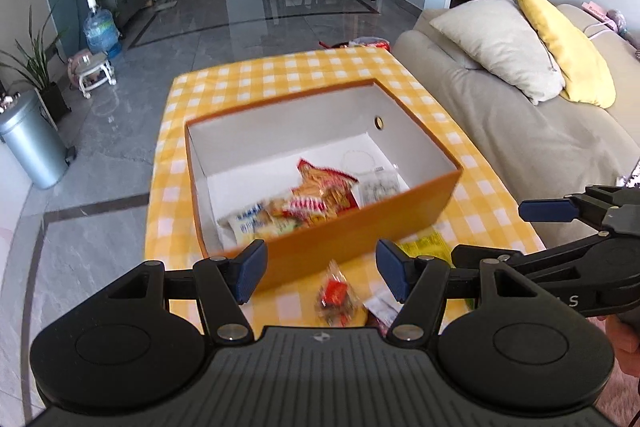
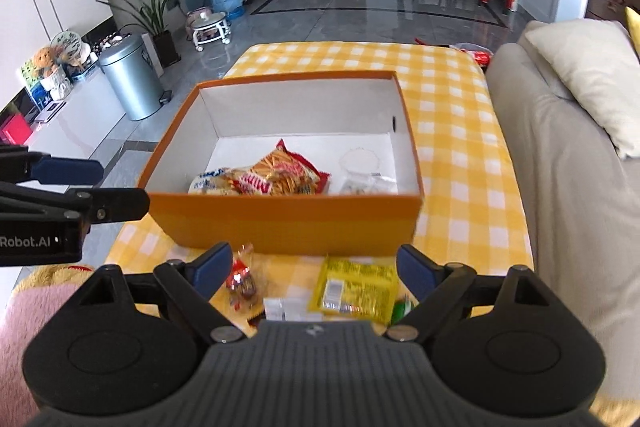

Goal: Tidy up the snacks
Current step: 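Withdraw both tools from the box toward the snacks on the table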

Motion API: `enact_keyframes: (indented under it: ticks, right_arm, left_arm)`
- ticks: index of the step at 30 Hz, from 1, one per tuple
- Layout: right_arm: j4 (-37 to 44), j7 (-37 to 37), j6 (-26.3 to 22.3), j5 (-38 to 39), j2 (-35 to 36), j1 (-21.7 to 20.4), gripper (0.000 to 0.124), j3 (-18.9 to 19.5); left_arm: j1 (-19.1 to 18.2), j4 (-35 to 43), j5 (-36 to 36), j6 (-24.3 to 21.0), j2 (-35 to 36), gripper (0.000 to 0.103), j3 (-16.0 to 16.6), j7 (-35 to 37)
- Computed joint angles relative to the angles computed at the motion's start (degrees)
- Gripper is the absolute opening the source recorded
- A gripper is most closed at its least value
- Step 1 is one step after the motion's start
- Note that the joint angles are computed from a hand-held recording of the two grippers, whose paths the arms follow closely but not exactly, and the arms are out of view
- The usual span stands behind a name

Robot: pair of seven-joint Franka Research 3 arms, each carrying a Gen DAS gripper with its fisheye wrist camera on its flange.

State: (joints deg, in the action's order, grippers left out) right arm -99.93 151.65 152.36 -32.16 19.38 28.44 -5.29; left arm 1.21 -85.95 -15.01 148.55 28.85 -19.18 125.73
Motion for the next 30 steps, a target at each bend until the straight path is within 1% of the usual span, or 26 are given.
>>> enact_keyframes:
  ticks: [2,8,11,15,20,24,27,30]
  right_arm:
    - [-2.3,2.3,0.5,-1.5,-1.4,0.9,0.086,-0.4]
    - [-7.8,7.6,1.7,-5.0,-4.4,1.2,0.086,0.8]
    - [-10.0,7.4,2.7,-4.1,-5.2,0.3,0.086,2.1]
    - [-11.5,6.9,2.1,-2.3,-5.7,-0.1,0.086,3.3]
    - [-13.2,5.3,2.8,2.1,-5.7,-0.6,0.085,4.6]
    - [-14.1,4.7,3.9,3.7,-5.5,0.0,0.085,4.7]
    - [-14.3,3.8,5.2,5.0,-4.9,0.3,0.081,4.7]
    - [-14.2,1.6,6.2,7.1,-4.0,0.5,0.081,4.9]
  left_arm:
    - [1.1,-2.5,-1.4,0.0,-1.4,0.073,-0.7,1.1]
    - [2.3,-9.1,-4.1,-0.4,-5.2,0.073,-0.5,3.6]
    - [2.0,-11.5,-4.0,-0.6,-6.3,0.073,0.4,4.7]
    - [1.9,-13.9,-4.4,-1.6,-7.5,0.073,1.4,5.2]
    - [1.7,-15.7,-4.0,-2.9,-8.2,0.073,2.6,4.9]
    - [1.5,-16.6,-3.0,-3.9,-8.4,0.073,3.4,5.1]
    - [1.1,-17.5,-1.7,-3.4,-8.6,0.073,3.8,5.1]
    - [0.9,-18.0,-0.7,-3.0,-8.6,0.073,3.9,5.4]
